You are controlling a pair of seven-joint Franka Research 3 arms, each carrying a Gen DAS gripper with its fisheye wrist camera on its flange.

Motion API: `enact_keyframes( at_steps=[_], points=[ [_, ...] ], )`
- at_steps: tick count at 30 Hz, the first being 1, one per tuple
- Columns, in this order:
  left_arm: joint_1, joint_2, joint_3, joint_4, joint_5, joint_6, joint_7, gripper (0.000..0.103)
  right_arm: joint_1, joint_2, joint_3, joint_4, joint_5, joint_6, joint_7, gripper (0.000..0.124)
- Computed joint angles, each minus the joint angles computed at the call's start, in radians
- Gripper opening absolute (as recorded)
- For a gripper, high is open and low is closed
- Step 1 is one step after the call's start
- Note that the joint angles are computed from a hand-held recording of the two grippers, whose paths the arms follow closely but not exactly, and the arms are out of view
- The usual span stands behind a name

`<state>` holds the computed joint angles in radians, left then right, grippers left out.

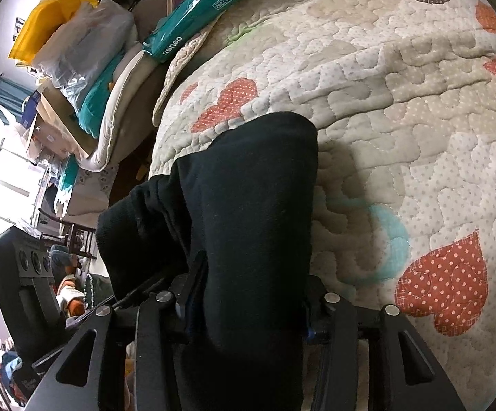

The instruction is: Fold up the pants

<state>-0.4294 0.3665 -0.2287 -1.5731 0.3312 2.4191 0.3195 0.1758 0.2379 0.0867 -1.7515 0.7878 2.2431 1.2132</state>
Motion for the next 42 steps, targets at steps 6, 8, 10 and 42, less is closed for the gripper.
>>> enact_keyframes(
  at_steps=[6,8,10,42],
  points=[
    [0.067,-0.084,-0.026,-0.14,-0.128,0.149,0.023,0.053,0.018,-0.029,-0.01,-0.024,-0.074,0.061,0.03,0.067],
    [0.084,-0.111,-0.034,-0.181,-0.163,0.198,0.041,0.053,0.014,-0.046,-0.012,-0.034,-0.067,0.079,0.027,0.068],
    [0.09,-0.14,-0.033,-0.218,-0.174,0.244,0.043,0.053,0.012,-0.067,-0.015,-0.047,-0.063,0.105,0.029,0.068],
    [0.079,-0.331,-0.045,-0.4,-0.121,0.065,-0.115,0.065,0.052,-0.372,-0.043,-0.374,-0.253,0.229,0.133,0.081]
  ],
)
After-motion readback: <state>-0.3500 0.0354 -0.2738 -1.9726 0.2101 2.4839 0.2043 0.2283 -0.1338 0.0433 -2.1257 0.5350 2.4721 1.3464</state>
